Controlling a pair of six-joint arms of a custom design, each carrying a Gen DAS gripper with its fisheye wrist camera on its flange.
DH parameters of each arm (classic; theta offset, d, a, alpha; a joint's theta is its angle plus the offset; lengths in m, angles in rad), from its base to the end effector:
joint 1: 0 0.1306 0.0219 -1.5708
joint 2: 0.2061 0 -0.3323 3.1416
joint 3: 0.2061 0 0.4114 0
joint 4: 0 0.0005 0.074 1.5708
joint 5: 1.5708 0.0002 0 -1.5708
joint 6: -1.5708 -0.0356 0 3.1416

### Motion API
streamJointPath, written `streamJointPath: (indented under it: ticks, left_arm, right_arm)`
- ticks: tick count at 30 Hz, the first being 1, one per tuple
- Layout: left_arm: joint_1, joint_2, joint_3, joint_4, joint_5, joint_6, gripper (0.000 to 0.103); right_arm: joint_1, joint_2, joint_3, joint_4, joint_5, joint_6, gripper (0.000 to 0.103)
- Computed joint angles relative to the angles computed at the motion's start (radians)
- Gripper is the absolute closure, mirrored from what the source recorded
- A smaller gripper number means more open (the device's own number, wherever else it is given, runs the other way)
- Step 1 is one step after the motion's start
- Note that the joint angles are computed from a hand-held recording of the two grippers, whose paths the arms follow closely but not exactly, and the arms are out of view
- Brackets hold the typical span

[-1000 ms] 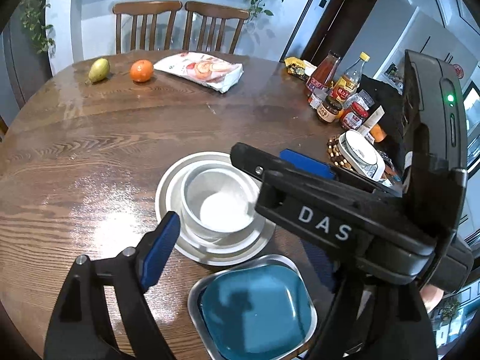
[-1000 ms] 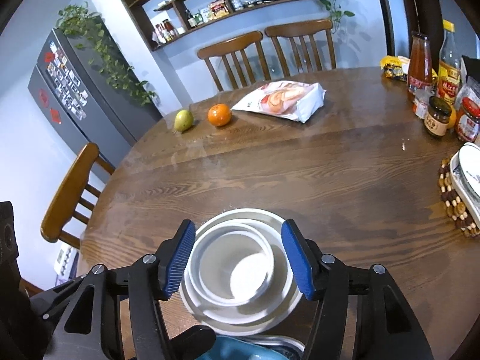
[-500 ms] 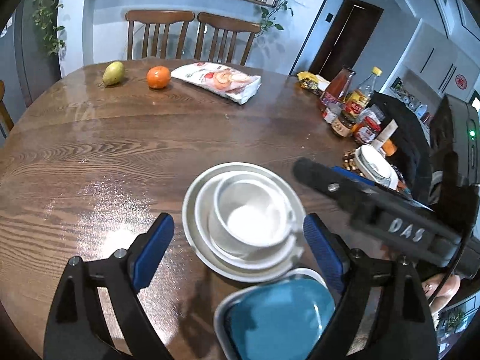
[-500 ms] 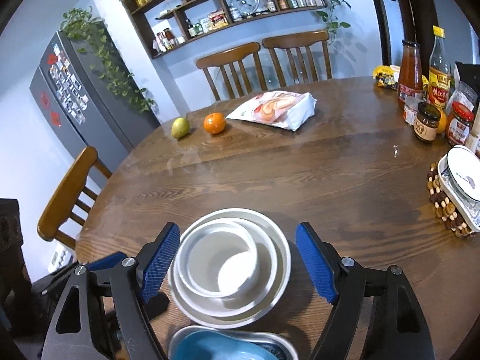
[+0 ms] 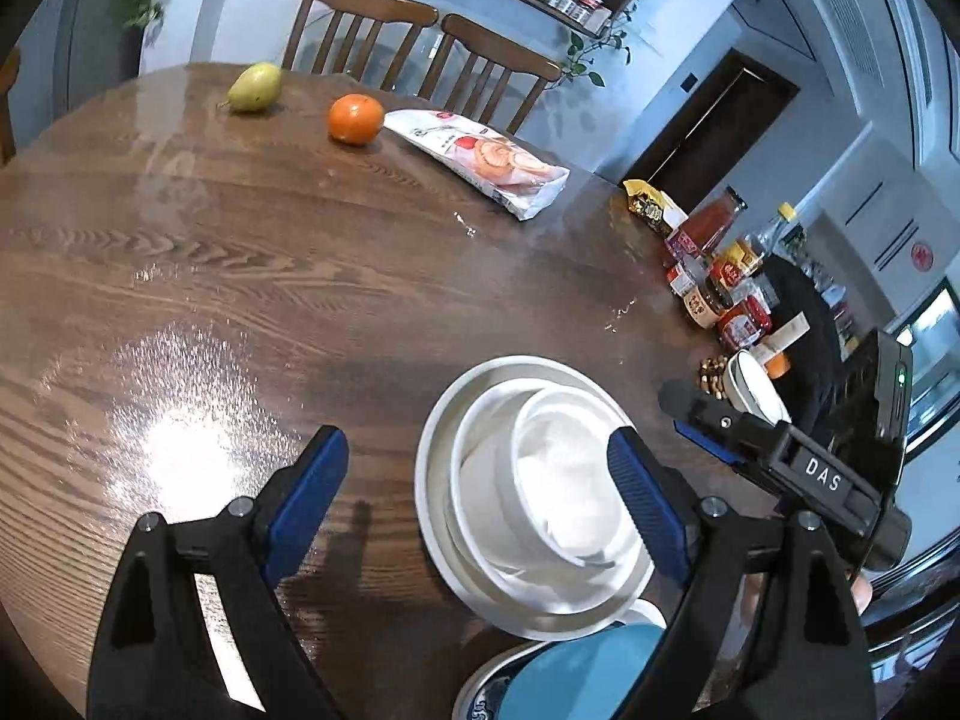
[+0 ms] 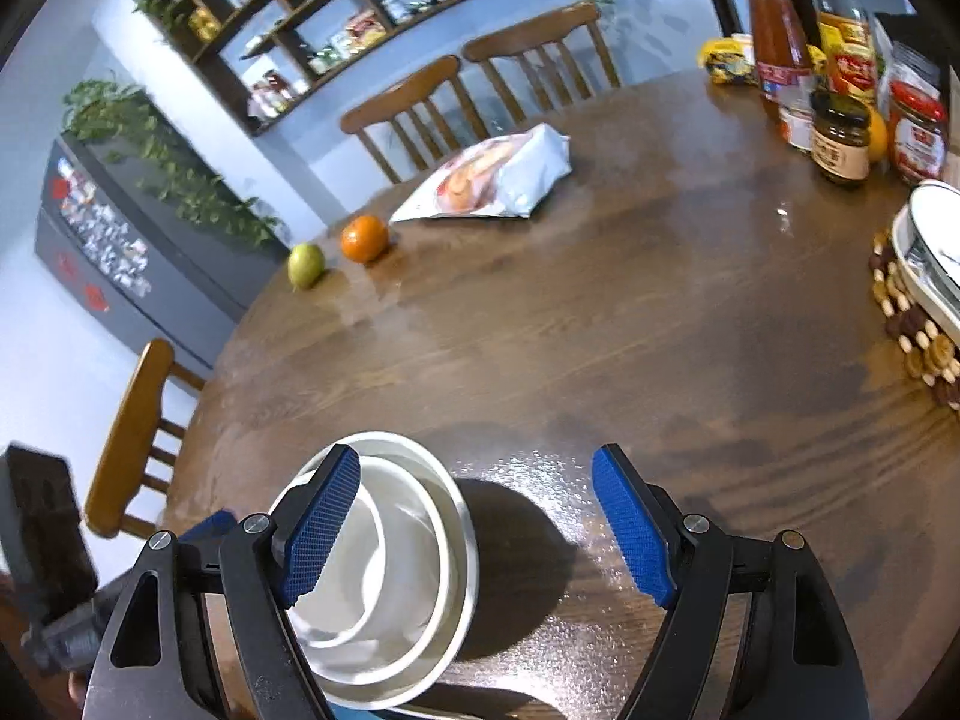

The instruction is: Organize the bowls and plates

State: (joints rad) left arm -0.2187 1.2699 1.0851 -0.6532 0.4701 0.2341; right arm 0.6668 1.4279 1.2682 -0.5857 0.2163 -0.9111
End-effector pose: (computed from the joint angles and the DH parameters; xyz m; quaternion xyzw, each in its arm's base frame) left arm 0.4507 -0.1172 0.3071 0.0764 0.9086 -0.2901 0.2907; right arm 0.4206 0.3207 0.3229 0.1539 0.8986 0.2133 0.3511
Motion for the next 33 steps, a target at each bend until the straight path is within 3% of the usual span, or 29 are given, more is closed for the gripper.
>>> streamJointPath:
  ticks: [4,10,20,33]
  left_arm:
    - [0.0,-0.006,-0.011,-0.013,-0.017,-0.011,0.015]
    - [-0.004,-0.006,-0.023,-0.001,-0.011,0.008,0.015]
    - [-0.012,0.034,0.0,-0.05,0.035,-0.007,0.015]
    - [-0.031,0.032,-0.017,-0.038,0.006,-0.018,0.016]
  right_arm:
    - [0.014,0.014,0.013,-0.014,0.028,0.022,0.022]
    - [0.007,0.02,-0.001,0.039,-0.053,0.034,0.022]
    - [0.004,0.047,0.002,0.081,-0.17,0.035,0.022]
    - [0.003,0.084,0.025,0.057,-0.21,0.018,0.026]
